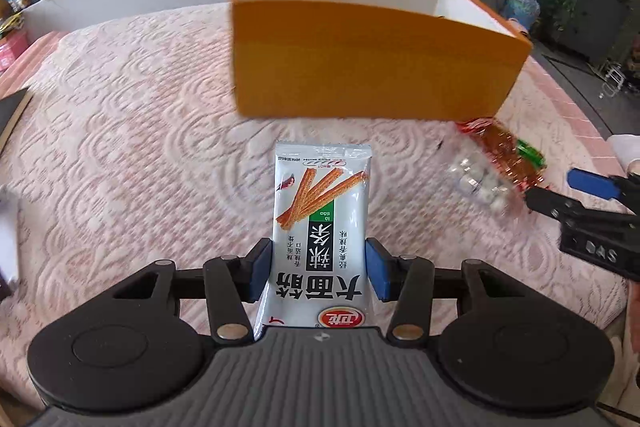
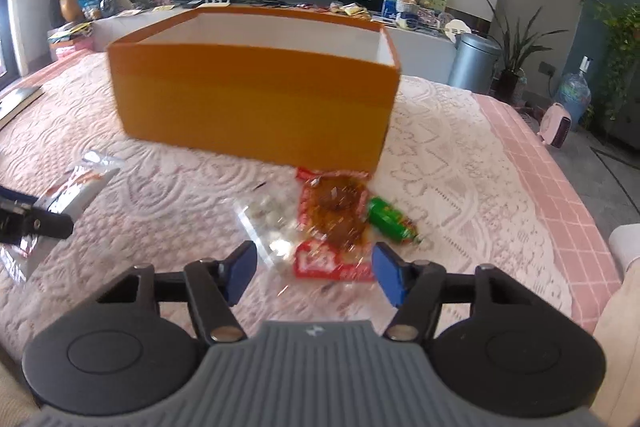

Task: Organize snacks
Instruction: 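Grasp the clear pack of brown braised snacks with the right gripper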

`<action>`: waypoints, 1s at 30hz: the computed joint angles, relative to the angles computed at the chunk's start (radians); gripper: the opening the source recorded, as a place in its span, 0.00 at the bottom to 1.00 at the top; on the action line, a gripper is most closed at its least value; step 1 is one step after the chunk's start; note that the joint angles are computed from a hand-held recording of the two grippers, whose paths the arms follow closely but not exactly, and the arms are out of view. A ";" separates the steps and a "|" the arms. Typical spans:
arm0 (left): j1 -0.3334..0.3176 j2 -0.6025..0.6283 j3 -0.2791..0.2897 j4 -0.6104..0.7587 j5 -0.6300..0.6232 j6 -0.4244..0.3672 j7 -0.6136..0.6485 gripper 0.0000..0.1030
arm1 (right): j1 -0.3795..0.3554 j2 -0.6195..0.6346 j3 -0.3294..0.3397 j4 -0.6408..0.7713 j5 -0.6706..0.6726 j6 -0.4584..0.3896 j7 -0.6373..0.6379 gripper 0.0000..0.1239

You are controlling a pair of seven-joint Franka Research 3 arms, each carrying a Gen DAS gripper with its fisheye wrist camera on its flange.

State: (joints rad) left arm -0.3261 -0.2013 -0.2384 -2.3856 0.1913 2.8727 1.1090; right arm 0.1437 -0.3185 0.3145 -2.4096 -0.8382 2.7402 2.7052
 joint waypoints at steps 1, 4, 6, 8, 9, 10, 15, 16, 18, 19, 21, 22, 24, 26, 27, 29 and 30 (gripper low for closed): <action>-0.002 0.014 -0.002 0.014 0.002 0.001 0.004 0.54 | -0.005 0.010 -0.006 0.008 0.001 0.005 -0.001 0.51; -0.015 0.051 -0.002 0.052 -0.015 0.007 0.029 0.54 | -0.003 0.051 -0.041 0.035 0.040 0.016 -0.037 0.52; -0.020 0.075 -0.003 0.072 -0.032 0.014 0.044 0.54 | 0.007 0.079 -0.074 0.044 0.098 0.044 -0.073 0.52; -0.020 0.093 -0.007 0.085 -0.036 0.018 0.047 0.54 | 0.017 0.104 -0.105 0.045 0.175 0.083 -0.108 0.52; -0.018 0.098 -0.009 0.087 -0.036 0.025 0.045 0.54 | 0.020 0.114 -0.117 0.043 0.211 0.105 -0.122 0.52; -0.017 0.104 -0.011 0.089 -0.036 0.032 0.045 0.54 | 0.025 0.123 -0.130 0.042 0.257 0.123 -0.145 0.52; -0.017 0.126 -0.011 0.099 -0.063 0.035 0.065 0.54 | 0.035 0.168 -0.152 0.056 0.412 0.144 -0.221 0.52; -0.016 0.129 -0.011 0.100 -0.072 0.034 0.070 0.54 | 0.036 0.175 -0.155 0.054 0.432 0.159 -0.224 0.52; -0.016 0.134 -0.010 0.101 -0.088 0.036 0.082 0.54 | 0.033 0.185 -0.158 0.047 0.459 0.197 -0.222 0.53; -0.016 0.136 -0.010 0.102 -0.095 0.035 0.088 0.54 | 0.027 0.188 -0.153 0.047 0.451 0.204 -0.217 0.52; -0.016 0.139 -0.010 0.104 -0.108 0.037 0.100 0.54 | 0.019 0.190 -0.143 0.050 0.425 0.206 -0.215 0.50; -0.017 0.140 -0.010 0.102 -0.123 0.042 0.112 0.54 | 0.017 0.189 -0.141 0.049 0.418 0.210 -0.213 0.43; -0.020 0.140 -0.009 0.098 -0.150 0.048 0.133 0.55 | -0.008 0.179 -0.121 0.042 0.352 0.228 -0.160 0.34; -0.020 0.141 -0.012 0.098 -0.152 0.045 0.133 0.54 | -0.009 0.173 -0.119 0.042 0.337 0.231 -0.168 0.32; -0.019 0.140 -0.013 0.098 -0.151 0.044 0.132 0.55 | -0.012 0.171 -0.114 0.042 0.326 0.232 -0.164 0.32; -0.018 0.136 -0.014 0.094 -0.150 0.044 0.129 0.55 | -0.029 0.163 -0.099 0.036 0.288 0.248 -0.136 0.28; -0.018 0.132 -0.015 0.091 -0.148 0.044 0.124 0.55 | -0.039 0.158 -0.091 0.033 0.267 0.261 -0.118 0.26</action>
